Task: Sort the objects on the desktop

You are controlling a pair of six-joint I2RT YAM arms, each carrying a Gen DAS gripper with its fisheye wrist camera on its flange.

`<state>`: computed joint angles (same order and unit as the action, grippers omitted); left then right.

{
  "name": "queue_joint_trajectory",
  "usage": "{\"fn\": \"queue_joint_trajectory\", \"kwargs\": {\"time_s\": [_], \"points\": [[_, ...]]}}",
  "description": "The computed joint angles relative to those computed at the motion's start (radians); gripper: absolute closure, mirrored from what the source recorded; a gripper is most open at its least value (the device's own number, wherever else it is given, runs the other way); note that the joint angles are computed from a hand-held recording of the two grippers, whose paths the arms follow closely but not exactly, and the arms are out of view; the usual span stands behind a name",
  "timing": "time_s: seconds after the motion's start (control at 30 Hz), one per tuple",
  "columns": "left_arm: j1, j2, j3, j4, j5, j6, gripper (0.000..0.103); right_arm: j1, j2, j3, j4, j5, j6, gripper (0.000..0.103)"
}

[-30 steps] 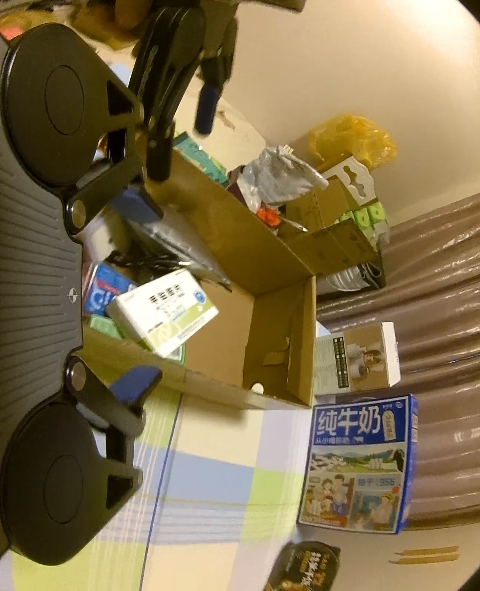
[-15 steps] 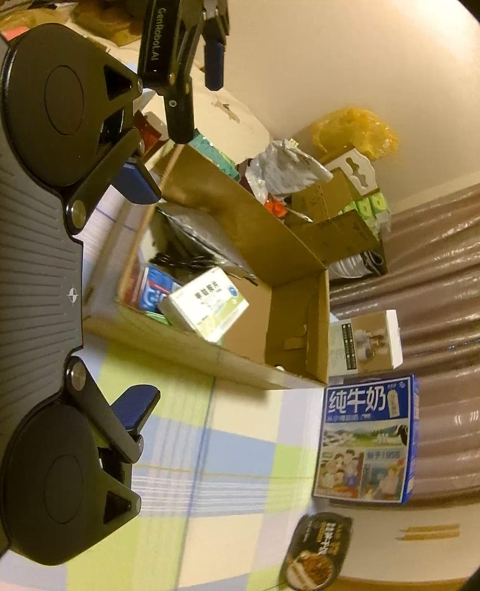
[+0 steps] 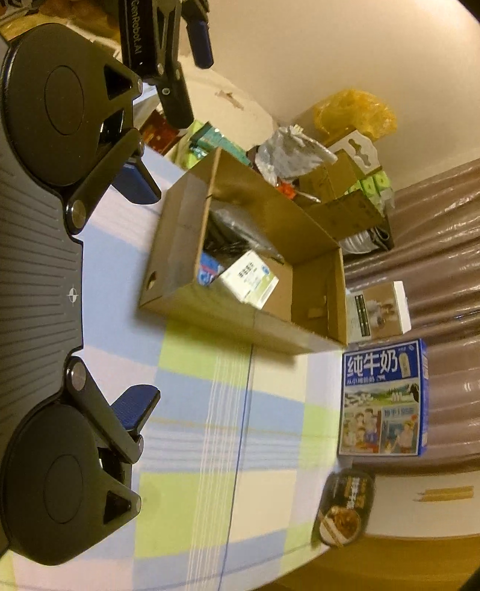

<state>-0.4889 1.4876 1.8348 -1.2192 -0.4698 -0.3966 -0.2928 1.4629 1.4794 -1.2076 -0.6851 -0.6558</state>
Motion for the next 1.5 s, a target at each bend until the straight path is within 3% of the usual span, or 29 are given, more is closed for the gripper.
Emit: {"fn": "queue_joint_trajectory", "kwargs": {"time_s": [0.3, 0.6, 1.03, 1.5], "points": [[-0.17, -0.038, 0.024, -0.105, -0.092, -0.236, 0.001, -0.138, -0.069, -0.04, -0.109, -0.055, -0.199, 0.002], [-0.312, -0.016, 0.109, -0.248, -0.223, -0.37, 0.001, -0.256, -0.079, -0.032, -0.223, -0.097, -0.351, 0.002], [-0.358, 0.037, 0.19, -0.283, -0.268, -0.392, 0.001, -0.288, -0.05, 0.029, -0.273, -0.133, -0.377, 0.002], [-0.346, 0.025, 0.155, -0.265, -0.255, -0.388, 0.001, -0.274, -0.058, 0.022, -0.246, -0.12, -0.358, 0.002]]}}
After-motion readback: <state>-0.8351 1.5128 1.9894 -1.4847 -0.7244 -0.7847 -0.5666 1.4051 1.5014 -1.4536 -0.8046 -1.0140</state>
